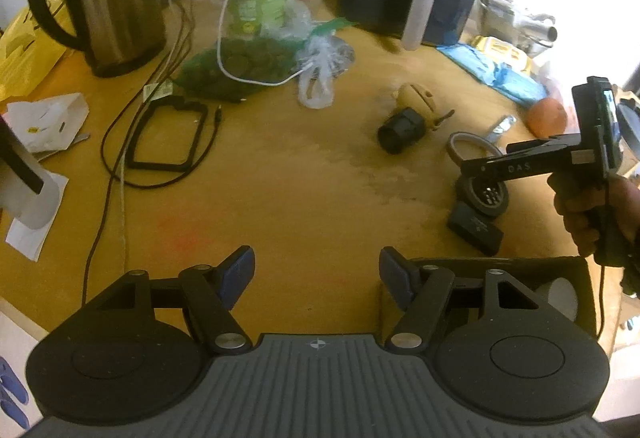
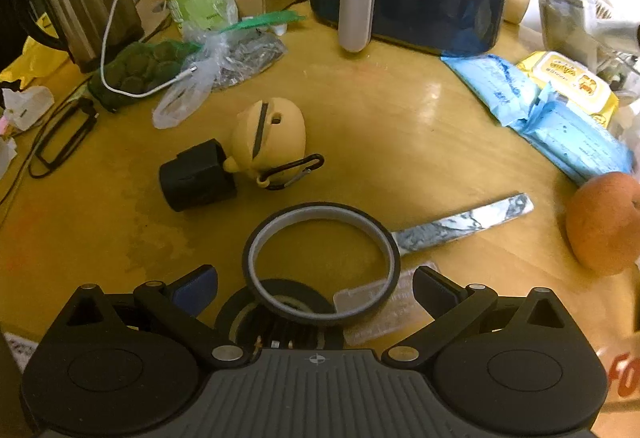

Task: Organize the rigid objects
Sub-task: 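Grasp the amber tape ring with the right gripper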

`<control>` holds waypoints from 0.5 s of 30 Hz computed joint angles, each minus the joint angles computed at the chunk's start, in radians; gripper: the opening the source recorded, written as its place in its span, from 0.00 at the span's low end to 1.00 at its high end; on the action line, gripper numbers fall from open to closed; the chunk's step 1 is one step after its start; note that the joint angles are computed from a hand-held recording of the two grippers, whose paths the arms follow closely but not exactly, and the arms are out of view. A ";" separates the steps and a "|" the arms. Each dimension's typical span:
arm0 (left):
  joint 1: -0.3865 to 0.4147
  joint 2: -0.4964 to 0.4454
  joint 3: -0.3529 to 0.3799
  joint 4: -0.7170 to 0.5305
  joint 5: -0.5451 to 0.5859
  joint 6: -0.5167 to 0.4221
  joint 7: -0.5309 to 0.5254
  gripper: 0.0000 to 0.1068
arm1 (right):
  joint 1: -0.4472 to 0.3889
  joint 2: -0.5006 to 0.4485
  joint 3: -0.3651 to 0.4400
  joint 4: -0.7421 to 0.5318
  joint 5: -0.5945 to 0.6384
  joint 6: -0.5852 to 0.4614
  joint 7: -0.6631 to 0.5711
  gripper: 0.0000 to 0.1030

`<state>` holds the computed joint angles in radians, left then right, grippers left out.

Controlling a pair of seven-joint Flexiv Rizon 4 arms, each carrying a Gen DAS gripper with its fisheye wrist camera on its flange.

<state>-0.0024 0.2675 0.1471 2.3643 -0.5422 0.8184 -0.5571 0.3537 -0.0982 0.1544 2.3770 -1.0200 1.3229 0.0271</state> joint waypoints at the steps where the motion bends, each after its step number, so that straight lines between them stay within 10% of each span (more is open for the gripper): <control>1: 0.002 -0.003 0.001 -0.002 0.000 0.002 -0.001 0.64 | 0.001 -0.007 0.000 -0.006 0.008 -0.006 -0.003 1.00; 15: -0.002 -0.018 -0.004 -0.014 -0.015 0.005 0.013 0.64 | -0.005 -0.014 -0.032 -0.007 -0.094 0.025 0.097 0.89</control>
